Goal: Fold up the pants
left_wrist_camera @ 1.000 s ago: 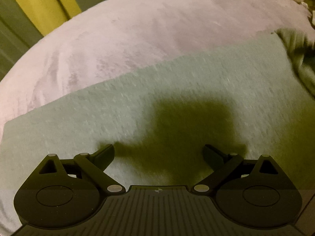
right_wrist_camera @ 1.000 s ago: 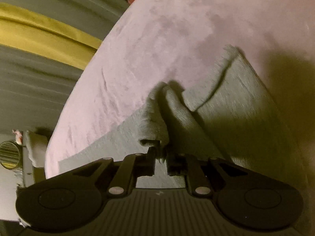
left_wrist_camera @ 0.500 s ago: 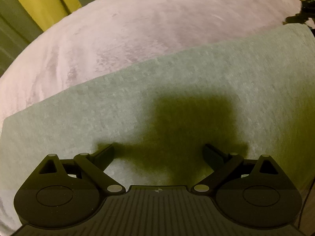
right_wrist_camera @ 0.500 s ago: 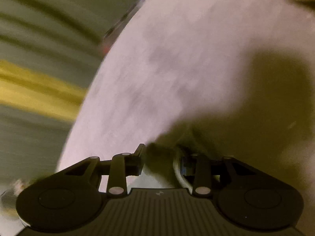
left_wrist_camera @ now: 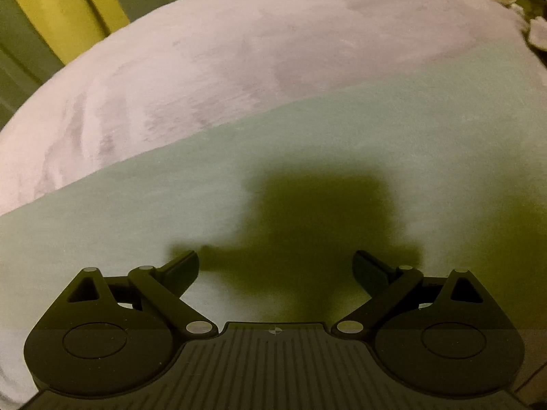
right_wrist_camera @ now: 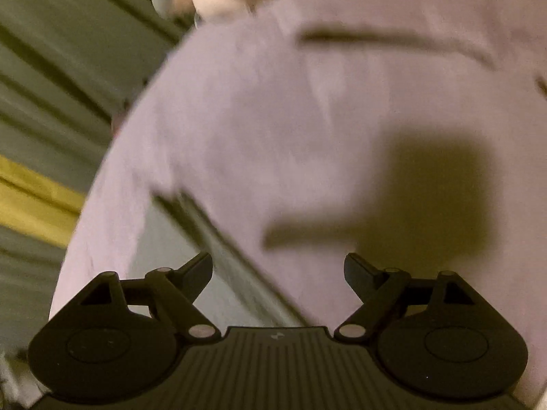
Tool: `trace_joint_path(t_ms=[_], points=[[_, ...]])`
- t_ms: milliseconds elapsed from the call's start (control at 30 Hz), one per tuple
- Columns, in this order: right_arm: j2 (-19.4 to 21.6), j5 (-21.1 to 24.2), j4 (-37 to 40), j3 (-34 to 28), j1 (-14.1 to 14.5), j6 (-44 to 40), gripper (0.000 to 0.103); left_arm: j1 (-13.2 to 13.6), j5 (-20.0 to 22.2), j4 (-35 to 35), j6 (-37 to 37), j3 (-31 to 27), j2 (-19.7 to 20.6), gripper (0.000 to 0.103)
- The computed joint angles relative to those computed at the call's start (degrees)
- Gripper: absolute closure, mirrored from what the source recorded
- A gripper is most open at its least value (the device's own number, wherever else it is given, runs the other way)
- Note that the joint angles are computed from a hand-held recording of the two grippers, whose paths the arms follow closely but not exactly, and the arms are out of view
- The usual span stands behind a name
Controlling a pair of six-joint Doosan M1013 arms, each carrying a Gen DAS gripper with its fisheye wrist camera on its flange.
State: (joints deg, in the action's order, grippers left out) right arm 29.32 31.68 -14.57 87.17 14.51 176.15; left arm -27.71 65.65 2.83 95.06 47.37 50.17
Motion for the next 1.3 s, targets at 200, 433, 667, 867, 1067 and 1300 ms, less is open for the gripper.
trace_joint_path(t_ms=[200, 433, 667, 867, 1067, 1300], points=[[0.06, -4.70, 11.68, 3.12, 0.71, -13.97, 0.003, -1.84, 1.31, -0.85, 1.35, -2.48, 0.68, 0.003], [1.14, -5.66, 20.42, 2.15, 1.19, -27.36, 0.016, -3.11, 3.92, -3.51, 0.09, -6.43, 2.36, 0.003], [0.05, -9.64, 18.82, 4.72, 1.46, -24.33, 0.073, -4.23, 6.70, -1.62, -1.41, -11.52, 5.27, 0.003], [-1.75, -13.85, 12.86, 7.34, 2.62, -15.80, 0.052, -4.96, 10.10, -2.47, -0.73, -20.13, 9.23, 0.003], [-1.94, -11.44, -1.03, 5.44, 5.08, -7.65, 0.086, -5.82, 14.46, -3.98, 1.06, -28.84, 13.25, 0.003], [-1.11, -11.20, 1.29, 1.77, 6.78, -17.01, 0.086, -6.05, 20.99, -6.50, 2.43, -39.15, 18.15, 0.003]])
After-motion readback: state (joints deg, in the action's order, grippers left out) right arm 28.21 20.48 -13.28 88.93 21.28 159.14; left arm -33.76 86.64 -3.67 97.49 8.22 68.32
